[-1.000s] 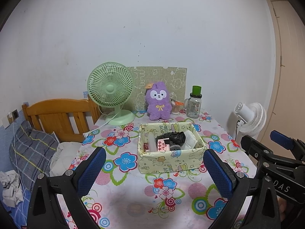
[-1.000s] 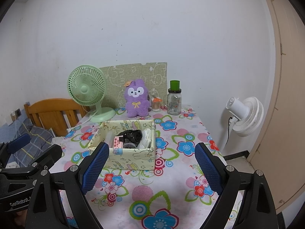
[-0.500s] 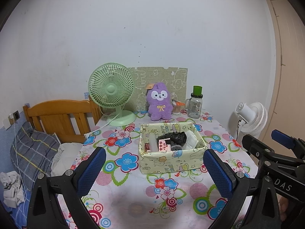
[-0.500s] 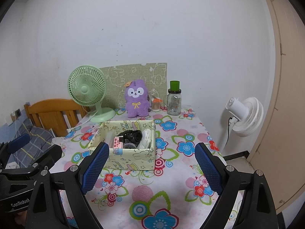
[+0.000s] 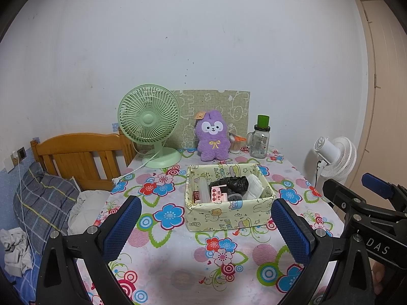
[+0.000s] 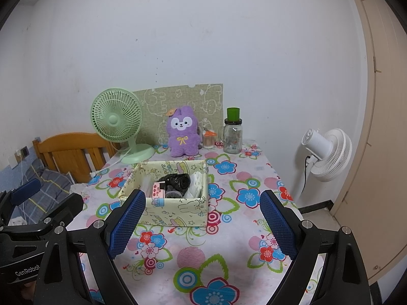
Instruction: Organize soft objects
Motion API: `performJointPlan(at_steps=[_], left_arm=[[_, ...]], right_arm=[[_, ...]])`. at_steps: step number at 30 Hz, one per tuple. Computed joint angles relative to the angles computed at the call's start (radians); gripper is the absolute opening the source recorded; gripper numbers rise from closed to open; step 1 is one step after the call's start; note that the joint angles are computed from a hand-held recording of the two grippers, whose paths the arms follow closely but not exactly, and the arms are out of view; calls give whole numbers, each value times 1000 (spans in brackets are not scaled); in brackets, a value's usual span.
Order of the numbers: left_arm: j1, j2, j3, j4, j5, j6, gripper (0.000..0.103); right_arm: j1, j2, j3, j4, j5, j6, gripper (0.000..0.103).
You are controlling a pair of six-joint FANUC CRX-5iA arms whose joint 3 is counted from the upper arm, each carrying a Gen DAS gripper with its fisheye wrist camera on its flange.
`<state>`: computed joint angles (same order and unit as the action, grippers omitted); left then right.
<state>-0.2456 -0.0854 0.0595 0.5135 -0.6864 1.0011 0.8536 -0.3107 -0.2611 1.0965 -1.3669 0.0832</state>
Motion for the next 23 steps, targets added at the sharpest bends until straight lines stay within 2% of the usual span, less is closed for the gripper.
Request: performJointPlan(at_steps=[23], left_arm=[[4,-17,-14,9,14,-9,103]], right_arm=[[6,-1,-2,11,-2,-3,93]])
